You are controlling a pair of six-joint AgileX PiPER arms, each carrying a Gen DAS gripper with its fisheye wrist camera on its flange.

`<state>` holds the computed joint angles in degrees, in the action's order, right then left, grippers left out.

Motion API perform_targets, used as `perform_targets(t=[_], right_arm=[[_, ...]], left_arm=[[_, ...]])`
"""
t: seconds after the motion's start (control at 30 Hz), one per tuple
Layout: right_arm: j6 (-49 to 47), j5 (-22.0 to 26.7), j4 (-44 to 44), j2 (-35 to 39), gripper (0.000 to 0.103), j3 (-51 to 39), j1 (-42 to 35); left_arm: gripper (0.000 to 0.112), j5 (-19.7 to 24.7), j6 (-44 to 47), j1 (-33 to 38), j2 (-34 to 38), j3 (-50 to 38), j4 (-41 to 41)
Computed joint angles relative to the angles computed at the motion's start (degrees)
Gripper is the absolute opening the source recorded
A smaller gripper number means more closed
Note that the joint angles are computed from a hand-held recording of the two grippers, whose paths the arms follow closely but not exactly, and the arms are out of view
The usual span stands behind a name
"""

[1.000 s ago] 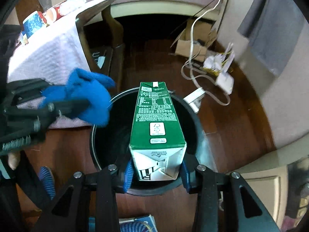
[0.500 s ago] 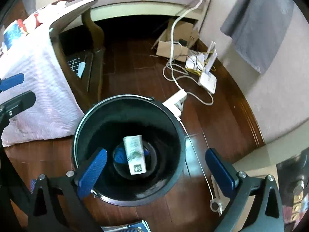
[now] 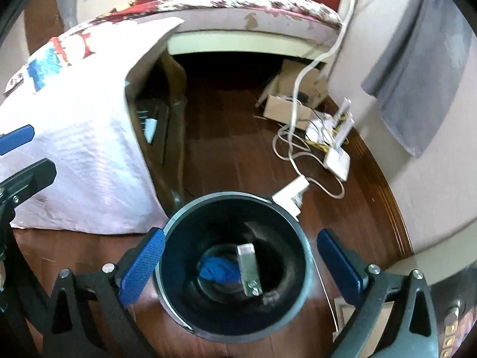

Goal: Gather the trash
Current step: 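Open both tools to drop the carton and cloth into the bin, then move both open tools back over the table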

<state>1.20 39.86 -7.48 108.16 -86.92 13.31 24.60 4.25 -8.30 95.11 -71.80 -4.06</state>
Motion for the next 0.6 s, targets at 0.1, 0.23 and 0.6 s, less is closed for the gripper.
perform_targets(t=[0.1, 0.23, 0.6], right_arm=[[0.13, 0.50, -0.13, 1.30, 0.103, -2.88, 2.26], [-0.67, 1.47, 1.36, 3.55, 0.103, -8.40, 5.31], [-2.58, 8.08, 5.84, 14.99, 0.103, -32.65, 14.58]], left_arm=[[0.100, -0.14, -0.39, 2.04, -1.53, 0.62, 0.01], [0.100, -0.74, -1.73, 5.09, -3.47, 1.85, 1.75], [0.100, -2.55, 1.74, 19.62, -6.43, 3.59, -1.30]])
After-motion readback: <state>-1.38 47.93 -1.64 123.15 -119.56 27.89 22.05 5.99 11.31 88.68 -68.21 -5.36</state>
